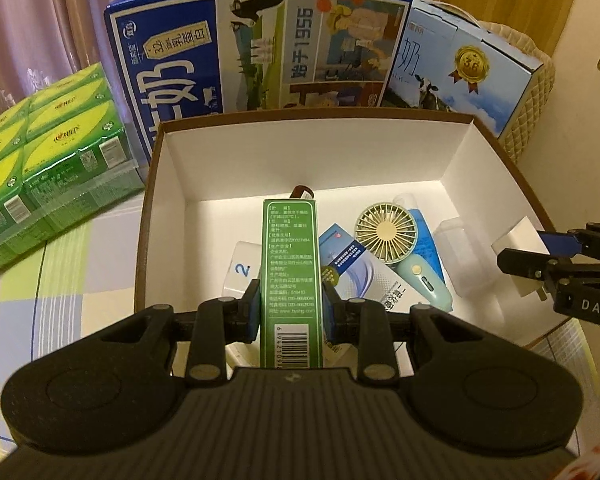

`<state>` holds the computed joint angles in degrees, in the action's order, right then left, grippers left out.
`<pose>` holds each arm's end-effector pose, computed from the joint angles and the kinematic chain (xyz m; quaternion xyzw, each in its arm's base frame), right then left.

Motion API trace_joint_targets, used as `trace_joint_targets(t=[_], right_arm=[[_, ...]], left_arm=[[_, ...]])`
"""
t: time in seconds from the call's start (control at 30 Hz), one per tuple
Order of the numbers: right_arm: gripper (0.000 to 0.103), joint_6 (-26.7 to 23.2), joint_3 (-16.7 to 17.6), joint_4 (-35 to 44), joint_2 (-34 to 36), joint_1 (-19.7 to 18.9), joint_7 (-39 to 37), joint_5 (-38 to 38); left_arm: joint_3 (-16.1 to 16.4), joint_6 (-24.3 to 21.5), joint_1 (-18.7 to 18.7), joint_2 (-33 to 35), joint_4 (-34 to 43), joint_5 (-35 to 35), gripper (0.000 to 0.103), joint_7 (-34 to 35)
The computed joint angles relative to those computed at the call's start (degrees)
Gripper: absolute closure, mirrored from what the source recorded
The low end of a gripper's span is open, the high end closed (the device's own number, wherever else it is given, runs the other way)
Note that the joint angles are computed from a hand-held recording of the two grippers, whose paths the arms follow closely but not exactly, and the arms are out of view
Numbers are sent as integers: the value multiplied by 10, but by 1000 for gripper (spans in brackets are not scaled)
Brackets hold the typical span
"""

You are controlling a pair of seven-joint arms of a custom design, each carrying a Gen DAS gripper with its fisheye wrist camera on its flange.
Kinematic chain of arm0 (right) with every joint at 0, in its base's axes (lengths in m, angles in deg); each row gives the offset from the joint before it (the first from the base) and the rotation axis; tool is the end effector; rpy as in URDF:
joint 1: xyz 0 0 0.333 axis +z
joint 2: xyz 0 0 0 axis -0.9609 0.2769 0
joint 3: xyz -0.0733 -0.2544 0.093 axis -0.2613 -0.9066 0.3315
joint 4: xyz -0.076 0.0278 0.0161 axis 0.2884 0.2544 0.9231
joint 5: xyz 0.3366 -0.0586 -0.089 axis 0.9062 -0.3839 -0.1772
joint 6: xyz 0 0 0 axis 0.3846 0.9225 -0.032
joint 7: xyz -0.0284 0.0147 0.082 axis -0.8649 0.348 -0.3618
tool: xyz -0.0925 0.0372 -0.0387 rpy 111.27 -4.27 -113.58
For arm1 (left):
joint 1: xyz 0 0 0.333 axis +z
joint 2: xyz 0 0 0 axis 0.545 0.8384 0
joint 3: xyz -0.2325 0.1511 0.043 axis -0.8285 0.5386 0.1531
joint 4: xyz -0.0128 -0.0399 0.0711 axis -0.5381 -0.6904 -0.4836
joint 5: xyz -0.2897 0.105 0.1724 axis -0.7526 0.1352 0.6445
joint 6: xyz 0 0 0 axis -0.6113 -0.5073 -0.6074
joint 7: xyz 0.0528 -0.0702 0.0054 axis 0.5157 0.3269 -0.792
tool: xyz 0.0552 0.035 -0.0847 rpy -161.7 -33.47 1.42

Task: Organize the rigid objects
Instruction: 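Lower spray box into box and open left tool while right tool releases plug inside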

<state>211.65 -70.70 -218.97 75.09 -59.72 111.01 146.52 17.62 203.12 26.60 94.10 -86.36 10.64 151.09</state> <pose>0.4877 0.1005 0.3525 -0.7248 0.5799 -0.1831 0.3237 0.5463 -0.1708 0.3609 -0.5683 0.7640 -0.2611 0.1585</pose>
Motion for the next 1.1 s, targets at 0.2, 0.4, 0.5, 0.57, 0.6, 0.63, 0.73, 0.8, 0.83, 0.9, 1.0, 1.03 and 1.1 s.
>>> trace_joint_targets(t=[0.2, 0.4, 0.5, 0.57, 0.6, 0.63, 0.73, 0.8, 0.83, 0.9, 1.0, 1.03, 1.1], right_arm=[[65, -5, -1, -2, 3, -3, 16, -19], [65, -22, -11, -22, -5, -6, 82, -104], [65, -29, -16, -32, -8, -8, 125, -159], [65, -29, -17, -37, -8, -9, 158, -194], [65, -30, -18, -38, -7, -10, 172, -210], [65, -31, -18, -39, -7, -10, 189, -228], [65, -34, -20, -42, -5, -13, 236, -281], [65, -37, -18, -41, -4, -17, 250, -300], [65, -40, -19, -41, -3, -18, 262, -315], [65, -43, -22, -42, -1, -19, 292, -350], [65, -45, -23, -45, 2, -22, 325, -392], [65, -44, -21, -46, 2, -25, 325, -398], [65, -55, -19, -44, 1, -29, 332, -411]], left_arm=[[-20, -10, 17, 8, 8, -25, 75, 28], [-28, 5, 20, -2, -6, -46, 53, 68], [-24, 1, 17, -2, -5, -50, 51, 70], [-20, -1, 13, -2, -6, -48, 51, 69], [-19, -2, 13, -3, -7, -48, 51, 68], [-20, -2, 14, -3, -7, -51, 51, 71], [-23, -2, 17, -6, -11, -58, 51, 78], [-23, -3, 16, -7, -12, -60, 51, 80], [-21, -3, 15, -7, -13, -60, 51, 80], [-20, -3, 14, -8, -14, -60, 51, 79], [-23, -2, 17, -11, -18, -66, 51, 85], [-22, -3, 17, -11, -18, -66, 51, 85], [-22, -2, 17, -13, -21, -68, 51, 88]])
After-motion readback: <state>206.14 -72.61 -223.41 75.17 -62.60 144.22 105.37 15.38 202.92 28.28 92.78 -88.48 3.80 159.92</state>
